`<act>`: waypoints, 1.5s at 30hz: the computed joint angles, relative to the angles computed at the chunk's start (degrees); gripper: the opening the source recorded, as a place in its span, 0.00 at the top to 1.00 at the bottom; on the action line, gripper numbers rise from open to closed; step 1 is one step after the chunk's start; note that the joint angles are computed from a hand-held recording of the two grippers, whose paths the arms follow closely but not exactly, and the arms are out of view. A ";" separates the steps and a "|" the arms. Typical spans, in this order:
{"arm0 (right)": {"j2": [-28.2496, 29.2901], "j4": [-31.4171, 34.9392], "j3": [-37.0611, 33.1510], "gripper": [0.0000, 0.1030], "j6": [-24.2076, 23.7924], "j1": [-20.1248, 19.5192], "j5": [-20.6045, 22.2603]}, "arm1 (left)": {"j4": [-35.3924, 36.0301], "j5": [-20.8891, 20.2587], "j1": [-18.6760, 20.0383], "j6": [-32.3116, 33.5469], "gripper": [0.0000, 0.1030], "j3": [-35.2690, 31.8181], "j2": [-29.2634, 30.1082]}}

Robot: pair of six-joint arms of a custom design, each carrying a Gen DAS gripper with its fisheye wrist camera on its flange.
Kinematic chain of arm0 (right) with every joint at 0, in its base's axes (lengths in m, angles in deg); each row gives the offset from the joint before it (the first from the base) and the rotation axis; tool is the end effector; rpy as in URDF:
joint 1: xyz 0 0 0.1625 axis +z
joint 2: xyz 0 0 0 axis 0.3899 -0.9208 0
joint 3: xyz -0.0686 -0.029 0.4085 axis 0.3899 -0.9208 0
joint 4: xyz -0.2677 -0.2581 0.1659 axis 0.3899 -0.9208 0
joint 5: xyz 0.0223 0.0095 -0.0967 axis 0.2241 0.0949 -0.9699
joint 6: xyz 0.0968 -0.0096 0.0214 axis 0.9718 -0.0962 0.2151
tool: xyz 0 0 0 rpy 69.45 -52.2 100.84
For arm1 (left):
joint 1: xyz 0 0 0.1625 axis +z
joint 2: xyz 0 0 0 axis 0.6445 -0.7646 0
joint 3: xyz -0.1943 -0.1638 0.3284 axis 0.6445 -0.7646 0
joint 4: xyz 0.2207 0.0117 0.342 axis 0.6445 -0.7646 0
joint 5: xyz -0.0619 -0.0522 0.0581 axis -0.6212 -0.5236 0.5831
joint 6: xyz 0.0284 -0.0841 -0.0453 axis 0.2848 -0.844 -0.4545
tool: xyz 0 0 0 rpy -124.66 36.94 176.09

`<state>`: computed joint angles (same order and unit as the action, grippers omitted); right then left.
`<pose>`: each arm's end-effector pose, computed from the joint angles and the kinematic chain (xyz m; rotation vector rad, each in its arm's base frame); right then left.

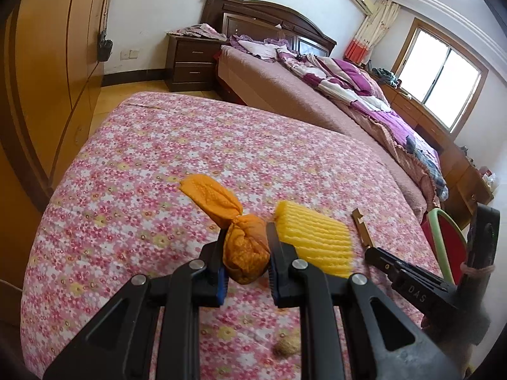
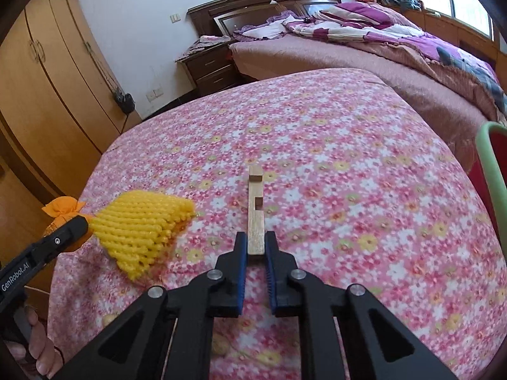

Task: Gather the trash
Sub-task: 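Grasp the wooden stick with the right tool while the left tool holds the orange bag, then carry the orange bag and wooden stick over the red bucket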

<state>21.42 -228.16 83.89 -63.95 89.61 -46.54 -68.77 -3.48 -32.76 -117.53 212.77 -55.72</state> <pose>0.2515 -0.3413 0.0797 0.8658 -2.6583 0.4848 -0.1510 -0.2337 0.1953 -0.2719 2.1858 -1.2720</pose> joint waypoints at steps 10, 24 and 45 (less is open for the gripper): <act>-11.23 1.57 5.73 0.88 -0.04 -2.29 4.82 | -3.76 -0.29 -3.50 1.29 0.81 -0.77 3.04; -28.95 4.36 11.13 0.88 -1.39 -6.37 8.25 | -20.85 0.90 -3.68 13.07 0.81 -1.86 11.87; -46.59 6.37 12.74 0.88 -5.76 -22.41 14.36 | -66.70 -1.72 6.31 53.37 0.81 -9.42 36.75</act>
